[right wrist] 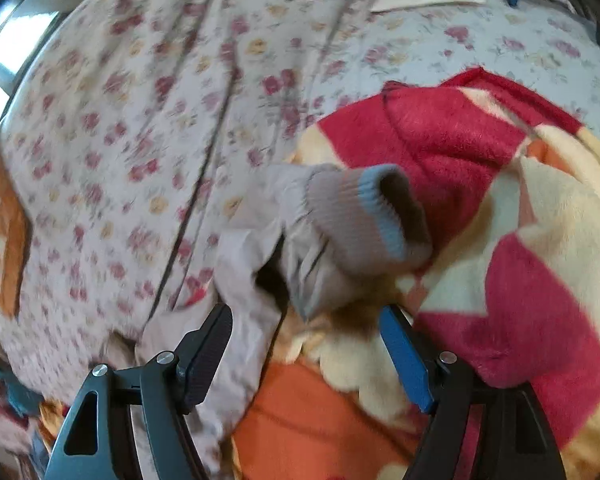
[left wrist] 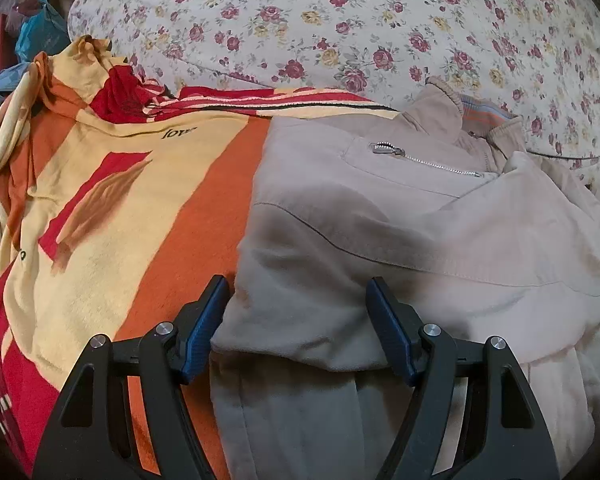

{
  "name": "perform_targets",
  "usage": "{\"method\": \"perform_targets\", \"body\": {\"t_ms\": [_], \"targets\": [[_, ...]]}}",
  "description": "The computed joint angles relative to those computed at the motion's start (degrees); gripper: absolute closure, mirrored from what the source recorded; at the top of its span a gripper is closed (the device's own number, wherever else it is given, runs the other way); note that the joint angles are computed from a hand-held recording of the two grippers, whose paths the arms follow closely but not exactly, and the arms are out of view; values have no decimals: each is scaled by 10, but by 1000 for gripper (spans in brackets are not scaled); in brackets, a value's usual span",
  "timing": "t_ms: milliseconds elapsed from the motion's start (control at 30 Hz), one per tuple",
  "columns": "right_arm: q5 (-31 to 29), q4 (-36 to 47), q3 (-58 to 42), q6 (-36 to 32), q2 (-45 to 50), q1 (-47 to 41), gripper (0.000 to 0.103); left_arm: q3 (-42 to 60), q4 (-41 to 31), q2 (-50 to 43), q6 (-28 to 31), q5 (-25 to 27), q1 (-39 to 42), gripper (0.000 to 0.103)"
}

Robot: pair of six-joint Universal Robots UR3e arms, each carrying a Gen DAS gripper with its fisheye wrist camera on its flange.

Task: Fold large clothes
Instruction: 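Grasp the other striped cuff with the right gripper and lift it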

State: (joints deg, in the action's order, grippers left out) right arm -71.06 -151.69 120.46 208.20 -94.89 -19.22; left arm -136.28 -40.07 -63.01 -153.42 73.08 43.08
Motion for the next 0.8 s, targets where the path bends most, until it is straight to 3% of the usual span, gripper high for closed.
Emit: {"method": "perform_targets", "body": {"t_ms": [133, 200, 267, 367, 567, 800], "targets": [[1, -65, -6, 34, 51, -12, 30, 0, 11, -9, -1, 0, -3, 31], [-17, -85, -29, 36, 77, -3, 41, 2, 13, -14, -1, 0, -5, 31], [-45, -85, -51, 21, 88, 5, 71, 2, 15, -16, -2, 0, -5, 31], [-21, -64, -58, -5, 52, -20, 78, 4, 14, -17, -4, 1, -7, 31], [27, 25, -93, -101, -86, -80, 82, 8, -24, 10, -1, -23, 19, 31], [104, 143, -202, -160, -155, -74, 86, 21, -143, 101, 41, -131, 133, 31]]}}
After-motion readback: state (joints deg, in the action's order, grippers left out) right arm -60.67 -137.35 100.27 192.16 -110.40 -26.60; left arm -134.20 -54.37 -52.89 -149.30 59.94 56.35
